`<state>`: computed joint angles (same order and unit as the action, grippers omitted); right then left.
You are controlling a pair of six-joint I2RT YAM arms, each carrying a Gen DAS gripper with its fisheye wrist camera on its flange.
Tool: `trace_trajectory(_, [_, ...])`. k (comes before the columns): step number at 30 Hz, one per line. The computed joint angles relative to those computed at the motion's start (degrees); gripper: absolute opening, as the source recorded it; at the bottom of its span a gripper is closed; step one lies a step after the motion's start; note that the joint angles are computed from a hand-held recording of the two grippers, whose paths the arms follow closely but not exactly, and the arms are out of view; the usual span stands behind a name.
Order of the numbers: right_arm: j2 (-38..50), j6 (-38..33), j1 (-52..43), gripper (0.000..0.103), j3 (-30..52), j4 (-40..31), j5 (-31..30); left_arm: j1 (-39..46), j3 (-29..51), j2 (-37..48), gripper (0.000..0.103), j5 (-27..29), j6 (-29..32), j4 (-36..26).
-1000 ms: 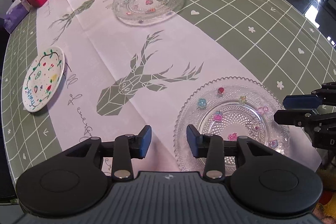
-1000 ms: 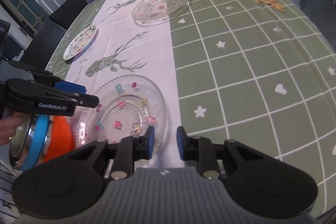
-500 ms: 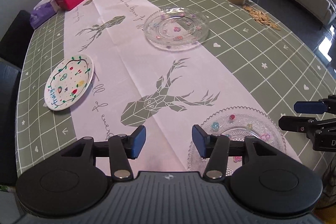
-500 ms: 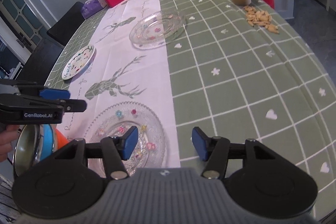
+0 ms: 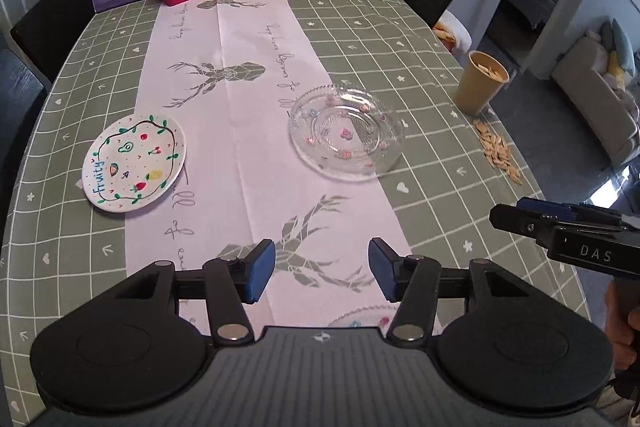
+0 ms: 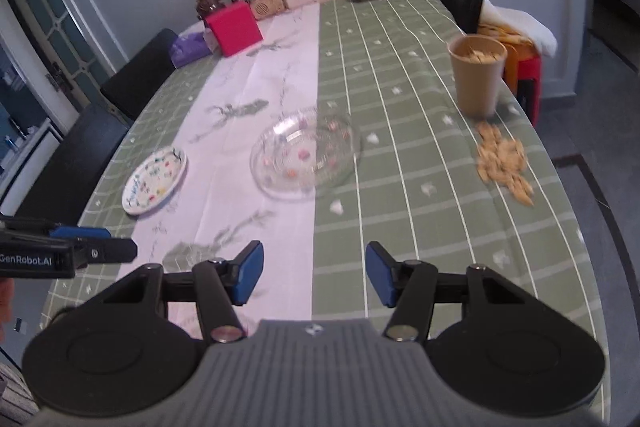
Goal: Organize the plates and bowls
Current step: 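Move both grippers to the second clear glass plate near the cup, then close both grippers on the rim of the second glass plate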
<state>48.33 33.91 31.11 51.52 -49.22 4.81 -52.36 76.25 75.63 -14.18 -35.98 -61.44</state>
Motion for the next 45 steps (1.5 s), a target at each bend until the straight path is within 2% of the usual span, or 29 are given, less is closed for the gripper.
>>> trace_trajectory(5, [7.06,-8.78,-13.83,0.046,-0.82,4.69,-8.76,5.24,-2.13,2.95,0.067,1.60,9.54,10.05])
trace_trajectory(7, [9.32,-10.02,-18.37,0.041,-2.04,7.59,-12.85,6.91,-2.56,4.87,0.067,0.86,11.40,12.83])
trace_trajectory(10, [11.82,-13.28,-21.76,0.041,-4.31,14.43,-16.39,8.36,-3.18,7.54,0.067,-0.78,13.57,17.54])
trace_trajectory(13, [16.20,-14.40,-23.05,0.041,-5.13,21.09,-18.77,10.98,-2.40,11.18,0.067,3.52,14.14,20.16])
trace_trajectory(15, [19.98,-12.76,-23.52,0.041,-5.35,25.90,-20.19,12.03,-1.07,14.12,0.066,5.75,14.78,20.57])
trace_trajectory(16, [21.56,-11.26,-23.42,0.041,-5.80,28.60,-20.24,12.30,-0.62,15.37,0.060,6.29,15.07,20.82])
trace_trajectory(18, [24.56,-8.64,-22.07,0.039,-6.10,32.13,-17.39,12.48,0.20,17.42,0.058,5.41,14.93,21.08])
trace_trajectory(20, [28.06,-7.64,-22.08,0.026,-6.16,35.51,-18.66,13.60,0.38,18.73,0.058,6.09,15.54,22.68])
trace_trajectory(25, [34.10,-4.71,-22.40,0.026,-5.65,40.34,-20.39,17.80,2.99,24.02,0.053,11.22,13.74,24.58])
trace_trajectory(27, [35.14,-2.96,-23.58,0.026,-6.93,43.76,-22.89,18.36,3.24,25.39,0.053,10.41,12.20,26.10])
trace_trajectory(31, [36.41,-1.92,-24.00,0.027,-6.70,45.76,-23.67,18.18,5.34,28.84,0.053,7.38,13.19,26.10])
trace_trajectory(35, [37.70,1.30,-24.36,0.026,-6.60,47.73,-24.72,19.67,6.69,30.89,0.051,11.06,10.66,25.98])
trace_trajectory(37, [38.47,1.18,-24.67,0.026,-5.42,46.90,-25.85,19.96,7.94,32.00,0.044,11.73,10.84,25.22])
trace_trajectory(40, [38.67,1.18,-25.10,0.024,-5.99,47.72,-26.62,19.53,8.82,33.10,0.041,9.80,11.84,25.13])
trace_trajectory(41, [38.58,1.23,-25.20,0.019,-6.47,48.22,-26.88,19.41,8.75,33.16,0.041,9.45,11.90,25.37])
trace_trajectory(45, [38.27,0.89,-25.23,0.014,-7.53,49.45,-26.67,19.47,8.37,33.00,0.031,10.82,11.51,25.97])
